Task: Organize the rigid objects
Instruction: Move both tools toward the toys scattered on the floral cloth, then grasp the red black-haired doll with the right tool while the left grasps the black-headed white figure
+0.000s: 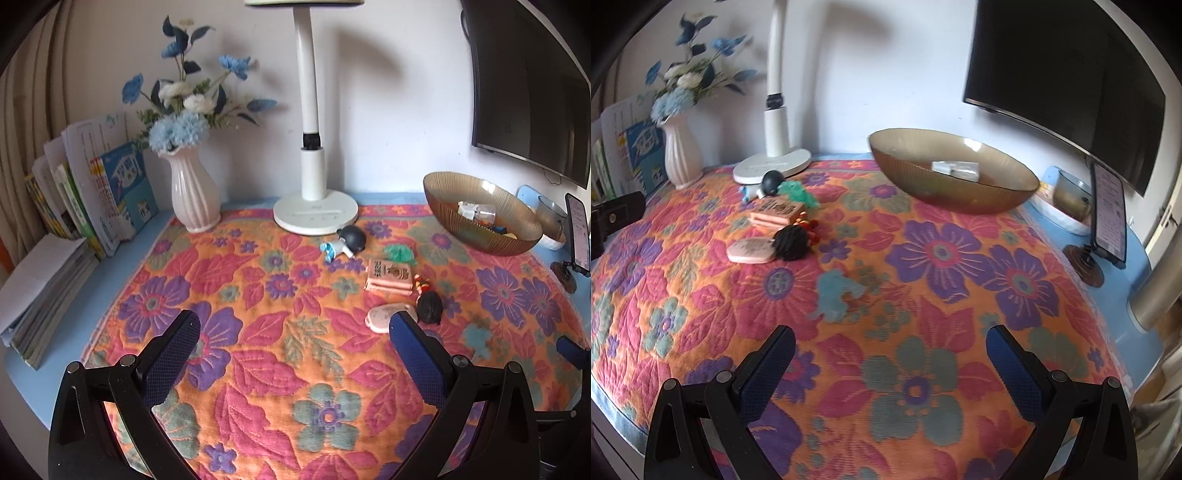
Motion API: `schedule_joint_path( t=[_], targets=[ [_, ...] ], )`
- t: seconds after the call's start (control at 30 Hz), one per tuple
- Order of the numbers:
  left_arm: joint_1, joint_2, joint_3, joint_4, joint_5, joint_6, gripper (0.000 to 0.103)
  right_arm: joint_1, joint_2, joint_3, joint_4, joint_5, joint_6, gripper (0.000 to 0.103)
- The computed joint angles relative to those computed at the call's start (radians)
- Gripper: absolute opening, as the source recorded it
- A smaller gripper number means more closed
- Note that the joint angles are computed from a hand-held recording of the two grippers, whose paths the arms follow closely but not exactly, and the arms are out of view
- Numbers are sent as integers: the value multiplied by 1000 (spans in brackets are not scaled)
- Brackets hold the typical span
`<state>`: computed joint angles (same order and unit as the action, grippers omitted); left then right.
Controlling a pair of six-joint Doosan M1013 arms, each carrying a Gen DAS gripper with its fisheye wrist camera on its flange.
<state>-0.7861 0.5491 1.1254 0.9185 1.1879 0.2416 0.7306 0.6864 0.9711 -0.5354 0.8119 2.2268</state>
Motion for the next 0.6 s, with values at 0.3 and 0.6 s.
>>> schedule_joint_path(
  t=[0.3,0.6],
  targets=[
    [91,-38,30,-234,-202,207,102,-15,43,-112,175,39,-252,103],
    [183,55,-121,-385,-228,536,99,-58,173,-389,451,181,-418,94]
  ],
)
